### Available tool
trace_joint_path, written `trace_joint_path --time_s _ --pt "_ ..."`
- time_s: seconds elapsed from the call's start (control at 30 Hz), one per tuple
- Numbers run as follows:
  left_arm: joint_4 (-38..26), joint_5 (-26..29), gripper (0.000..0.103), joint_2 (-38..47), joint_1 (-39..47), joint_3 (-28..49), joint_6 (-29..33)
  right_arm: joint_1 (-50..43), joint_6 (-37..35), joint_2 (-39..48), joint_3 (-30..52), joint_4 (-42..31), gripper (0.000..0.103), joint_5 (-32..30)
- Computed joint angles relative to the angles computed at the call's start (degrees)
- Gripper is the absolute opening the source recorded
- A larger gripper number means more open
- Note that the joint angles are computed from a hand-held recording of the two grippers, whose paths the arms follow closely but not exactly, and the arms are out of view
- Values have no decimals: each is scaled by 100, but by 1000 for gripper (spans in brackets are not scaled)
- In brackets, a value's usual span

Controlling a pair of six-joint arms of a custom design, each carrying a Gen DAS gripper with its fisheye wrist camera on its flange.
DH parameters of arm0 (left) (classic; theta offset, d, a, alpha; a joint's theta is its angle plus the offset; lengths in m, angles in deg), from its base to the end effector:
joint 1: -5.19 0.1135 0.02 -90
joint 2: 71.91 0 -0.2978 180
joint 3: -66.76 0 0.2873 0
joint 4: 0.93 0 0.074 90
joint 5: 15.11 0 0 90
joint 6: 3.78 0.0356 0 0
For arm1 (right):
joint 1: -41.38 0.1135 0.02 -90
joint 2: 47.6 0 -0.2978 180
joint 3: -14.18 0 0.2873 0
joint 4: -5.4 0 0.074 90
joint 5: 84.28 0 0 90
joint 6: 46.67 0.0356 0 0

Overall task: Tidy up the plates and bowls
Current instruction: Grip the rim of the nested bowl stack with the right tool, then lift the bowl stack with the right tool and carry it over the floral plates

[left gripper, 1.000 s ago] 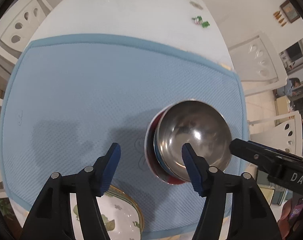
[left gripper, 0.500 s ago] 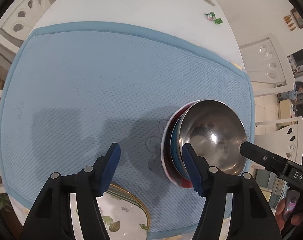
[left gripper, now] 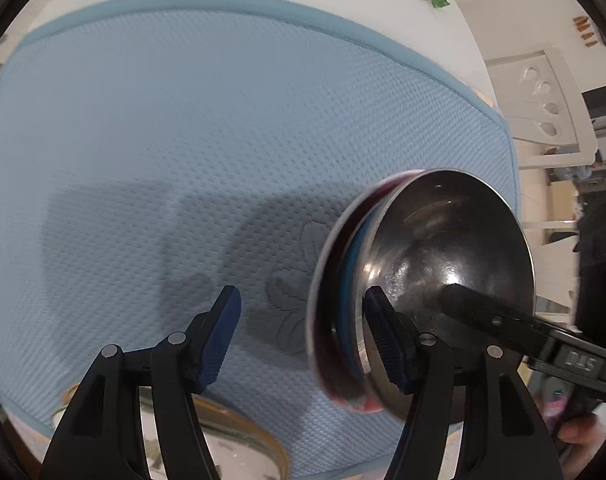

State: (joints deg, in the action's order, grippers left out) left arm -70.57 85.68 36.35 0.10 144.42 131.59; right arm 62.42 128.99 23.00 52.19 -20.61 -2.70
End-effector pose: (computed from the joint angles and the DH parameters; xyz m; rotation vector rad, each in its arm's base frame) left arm 0.3393 -0.0369 0.1428 -1.2632 -2.7406 0.3607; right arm 0.2035 0.0839 0.1464 1.4636 2.4239 0.7628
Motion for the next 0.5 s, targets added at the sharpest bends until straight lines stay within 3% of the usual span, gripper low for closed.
trace_joint_path --time_s 0.1,0.2,0.27,0.33,0.37,0.5 --pt "-157 235 66 227 22 120 3 11 264 -27 -496 988 68 33" --pt "-376 604 68 572 115 366 -131 49 428 141 -655 1438 68 118" --pt "-538 809 60 704 153 479 -45 96 517 154 -827 1898 63 208" --pt "-610 934 44 707 136 489 143 93 418 202 -753 1852 63 239" --pt "-610 975 40 634 102 438 257 70 340 225 -701 1788 63 209" --pt "-183 795 37 156 -117 21 290 -9 61 388 -451 1540 63 113"
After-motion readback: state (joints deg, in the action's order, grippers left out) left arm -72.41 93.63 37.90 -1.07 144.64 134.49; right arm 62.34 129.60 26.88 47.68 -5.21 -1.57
